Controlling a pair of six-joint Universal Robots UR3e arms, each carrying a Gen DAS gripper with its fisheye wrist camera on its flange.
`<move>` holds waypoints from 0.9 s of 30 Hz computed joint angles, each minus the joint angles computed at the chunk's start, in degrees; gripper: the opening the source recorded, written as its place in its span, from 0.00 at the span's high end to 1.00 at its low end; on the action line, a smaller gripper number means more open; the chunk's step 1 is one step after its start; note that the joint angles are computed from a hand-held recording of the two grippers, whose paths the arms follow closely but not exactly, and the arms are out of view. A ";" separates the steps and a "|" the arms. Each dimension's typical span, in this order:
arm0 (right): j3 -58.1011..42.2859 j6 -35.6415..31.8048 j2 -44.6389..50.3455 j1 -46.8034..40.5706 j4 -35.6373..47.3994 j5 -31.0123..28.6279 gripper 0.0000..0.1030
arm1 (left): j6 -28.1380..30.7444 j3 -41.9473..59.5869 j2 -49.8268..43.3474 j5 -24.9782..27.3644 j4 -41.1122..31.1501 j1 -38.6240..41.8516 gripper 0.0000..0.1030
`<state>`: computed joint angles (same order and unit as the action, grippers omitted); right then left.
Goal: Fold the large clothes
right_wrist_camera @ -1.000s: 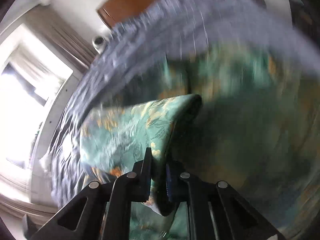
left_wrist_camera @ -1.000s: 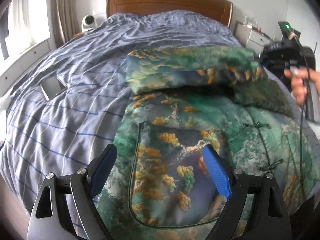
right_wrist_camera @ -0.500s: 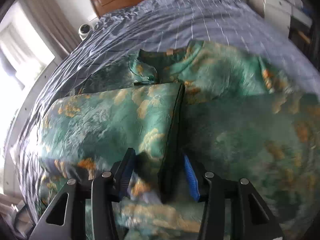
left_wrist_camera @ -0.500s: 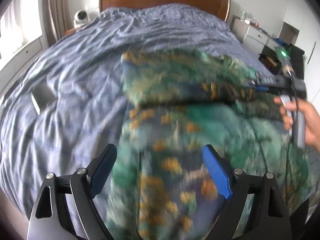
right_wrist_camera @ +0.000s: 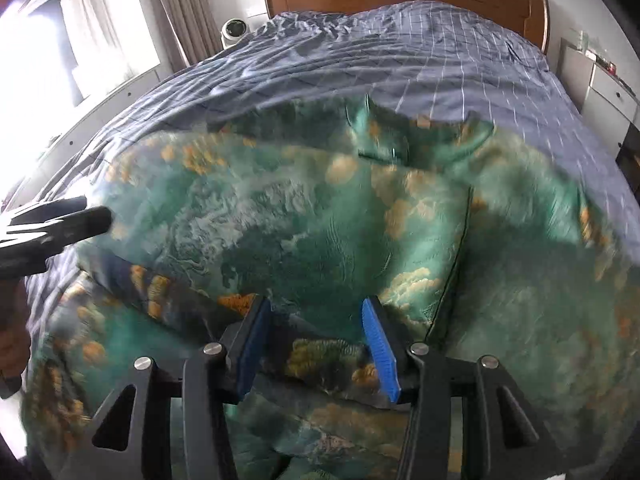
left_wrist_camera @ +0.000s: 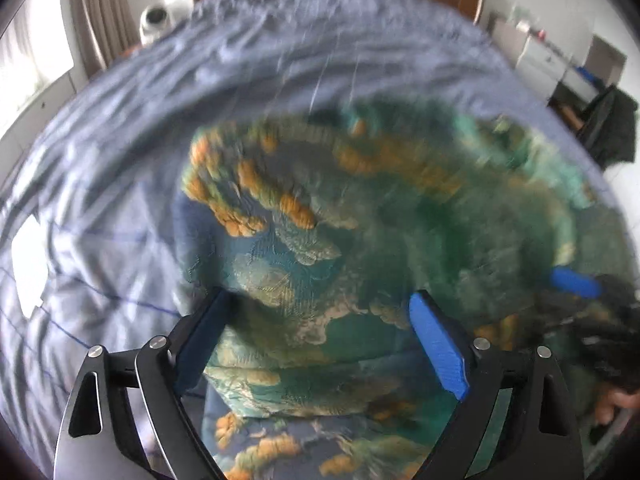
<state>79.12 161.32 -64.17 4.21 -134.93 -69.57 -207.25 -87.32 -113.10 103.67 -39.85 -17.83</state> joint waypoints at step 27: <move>6.64 2.05 -0.55 -1.34 -7.08 2.49 0.53 | -0.10 18.13 -14.64 1.31 -3.52 4.66 0.04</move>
<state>85.75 163.37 -64.72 2.87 -142.01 -67.08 -207.34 -69.19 -127.74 104.98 -43.37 -13.17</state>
